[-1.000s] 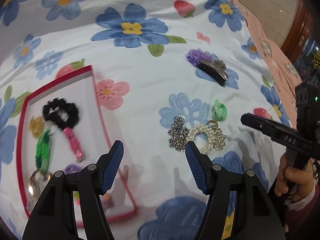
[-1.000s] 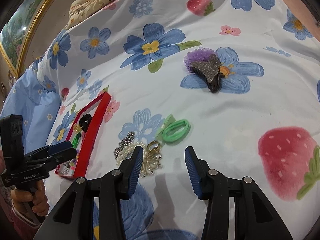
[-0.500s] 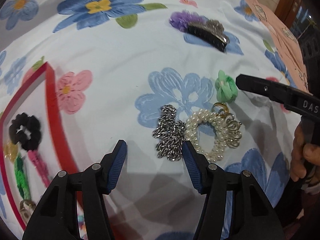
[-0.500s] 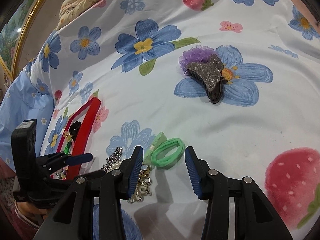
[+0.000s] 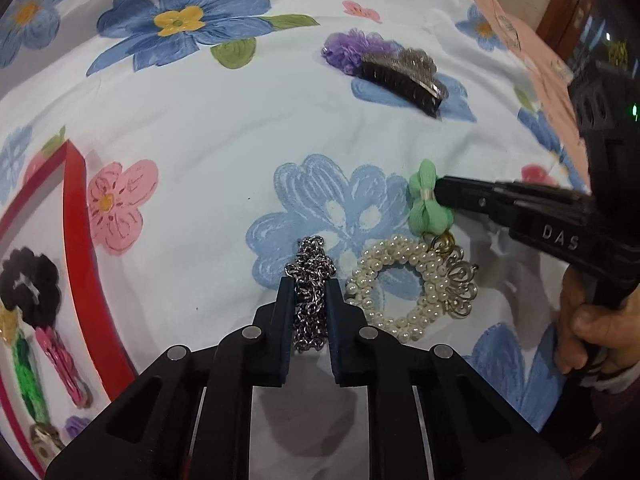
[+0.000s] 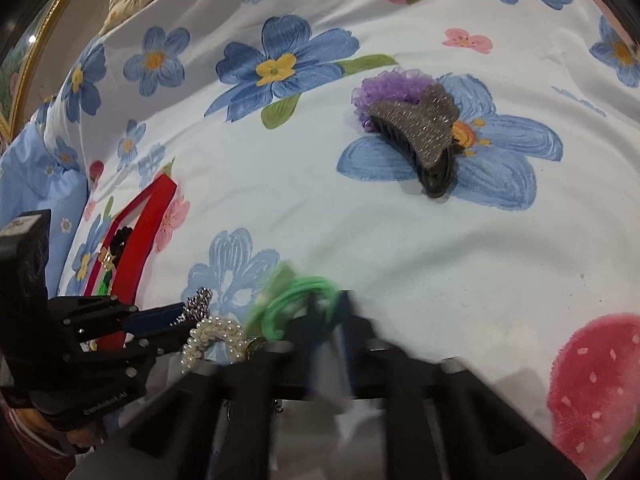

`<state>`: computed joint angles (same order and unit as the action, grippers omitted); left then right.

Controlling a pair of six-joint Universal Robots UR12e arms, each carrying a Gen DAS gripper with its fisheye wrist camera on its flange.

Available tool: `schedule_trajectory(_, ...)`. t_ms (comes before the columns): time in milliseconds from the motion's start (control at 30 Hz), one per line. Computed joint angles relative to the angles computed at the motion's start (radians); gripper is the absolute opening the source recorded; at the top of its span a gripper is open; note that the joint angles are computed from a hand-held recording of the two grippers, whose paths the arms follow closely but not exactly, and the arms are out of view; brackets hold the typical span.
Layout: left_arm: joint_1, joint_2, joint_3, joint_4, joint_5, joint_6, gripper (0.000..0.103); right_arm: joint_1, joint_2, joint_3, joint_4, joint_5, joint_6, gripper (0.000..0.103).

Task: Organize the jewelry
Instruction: 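Grasp the silver chain with the left tool while the right grasps the green hair tie, then lower the chain into the lid with the left tool while the right releases the green tie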

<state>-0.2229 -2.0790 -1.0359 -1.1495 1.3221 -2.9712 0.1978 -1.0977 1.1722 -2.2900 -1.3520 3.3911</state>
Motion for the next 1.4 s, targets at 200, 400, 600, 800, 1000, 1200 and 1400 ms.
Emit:
schedule_trajectory(200,0.023,0.032,-0.044,0.049,-0.065,-0.069,0.013,0.001,-0.015,0.013,-0.049,0.005,0.012,0.004)
schedule_trajectory(400,0.043,0.074,-0.089,0.123,-0.088,-0.116,0.013,0.009,-0.019,0.001,-0.078,0.036,0.012,0.004)
schedule_trajectory(600,0.066,0.116,-0.135,0.188,-0.087,-0.162,0.013,0.024,-0.014,-0.018,-0.087,0.063,0.001,0.004)
schedule_trajectory(800,0.094,0.158,-0.186,0.244,-0.082,-0.213,0.013,0.047,0.001,-0.049,-0.074,0.089,-0.024,0.004)
schedule_trajectory(1000,0.127,0.2,-0.247,0.29,-0.07,-0.279,0.013,0.069,0.02,-0.08,-0.06,0.123,-0.043,0.004)
schedule_trajectory(1200,0.162,0.237,-0.299,0.321,-0.05,-0.321,0.013,0.092,0.048,-0.123,-0.031,0.153,-0.069,0.004)
schedule_trajectory(1400,0.191,0.257,-0.333,0.332,-0.032,-0.349,0.013,0.115,0.081,-0.174,0.002,0.173,-0.098,0.004)
